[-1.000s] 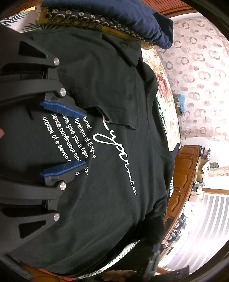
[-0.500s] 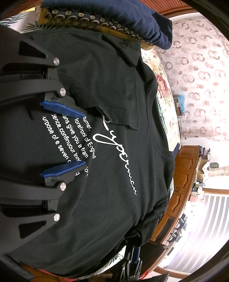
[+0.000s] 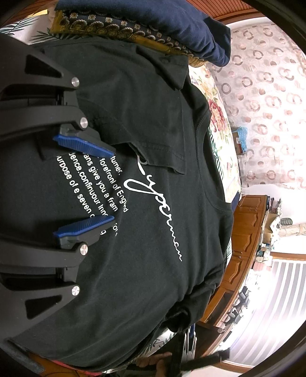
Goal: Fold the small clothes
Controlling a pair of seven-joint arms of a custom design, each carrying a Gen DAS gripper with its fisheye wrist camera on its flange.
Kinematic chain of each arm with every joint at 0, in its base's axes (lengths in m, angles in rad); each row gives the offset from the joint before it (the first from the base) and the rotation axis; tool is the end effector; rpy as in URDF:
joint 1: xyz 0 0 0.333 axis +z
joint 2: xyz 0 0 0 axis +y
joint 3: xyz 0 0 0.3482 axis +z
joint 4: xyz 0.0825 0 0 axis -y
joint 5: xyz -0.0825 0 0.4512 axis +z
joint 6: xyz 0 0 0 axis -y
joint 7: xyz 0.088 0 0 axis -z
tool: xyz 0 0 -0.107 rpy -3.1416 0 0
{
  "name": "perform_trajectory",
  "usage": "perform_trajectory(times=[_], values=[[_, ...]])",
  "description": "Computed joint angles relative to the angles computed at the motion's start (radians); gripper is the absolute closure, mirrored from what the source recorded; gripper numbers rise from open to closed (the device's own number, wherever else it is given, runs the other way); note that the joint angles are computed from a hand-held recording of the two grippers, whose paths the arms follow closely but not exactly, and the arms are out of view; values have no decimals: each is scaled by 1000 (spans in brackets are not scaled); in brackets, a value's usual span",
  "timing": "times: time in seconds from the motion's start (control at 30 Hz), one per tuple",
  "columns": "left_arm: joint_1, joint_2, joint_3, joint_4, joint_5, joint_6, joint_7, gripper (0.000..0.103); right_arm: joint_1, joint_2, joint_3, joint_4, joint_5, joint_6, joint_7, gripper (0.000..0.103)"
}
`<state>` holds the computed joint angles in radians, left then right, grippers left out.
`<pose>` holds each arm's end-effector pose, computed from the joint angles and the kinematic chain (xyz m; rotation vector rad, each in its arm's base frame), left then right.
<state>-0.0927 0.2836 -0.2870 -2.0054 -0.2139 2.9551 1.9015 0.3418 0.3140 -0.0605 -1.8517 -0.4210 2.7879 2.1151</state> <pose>0.6637 -0.2369 0.3850 -1.3994 2.2935 -0.8508 0.7023 0.2262 0.4152 -1.9257 1.7494 -0.6510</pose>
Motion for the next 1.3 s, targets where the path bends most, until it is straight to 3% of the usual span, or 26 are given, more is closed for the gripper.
perform_trajectory(times=[0.07, 0.13, 0.17, 0.2, 0.43, 0.47, 0.63, 0.77, 0.83, 0.87, 1.03, 1.2, 1.3], values=[[14, -8, -15, -13, -20, 17, 11, 53, -12, 25, 11, 27, 26, -17, -23, 58], [59, -22, -67, -32, -86, 50, 69, 53, -44, 33, 42, 34, 93, 3, -81, 72], [81, -34, -91, -45, -121, 67, 99, 53, -52, 32, 50, 33, 117, 6, -109, 88], [106, -49, -122, -60, -165, 90, 137, 53, -55, 37, 58, 44, 133, -1, -138, 95], [251, -112, -288, -87, -528, 154, 422, 53, -24, 59, 55, 138, 152, 47, -230, 99], [252, -119, -292, -87, -562, 156, 448, 53, -26, 72, 67, 168, 167, 46, -259, 99], [217, -143, -255, -95, -649, 162, 513, 53, -17, 198, 131, 399, 257, -20, -425, 99], [155, -154, -192, -108, -647, 160, 497, 53, 8, 319, 161, 596, 341, -111, -511, 98], [130, -158, -165, -111, -655, 156, 501, 53, 35, 361, 139, 662, 355, -143, -504, 89], [119, -159, -153, -113, -660, 155, 505, 53, 51, 367, 120, 671, 349, -144, -490, 80], [67, -158, -100, -113, -692, 152, 523, 53, 81, 304, 76, 562, 322, -93, -457, 64], [45, -160, -82, -112, -738, 151, 552, 53, 79, 219, 66, 403, 290, -72, -423, 63], [26, -158, -57, -114, -697, 160, 512, 53, 66, 197, 88, 339, 295, -72, -430, 63]])
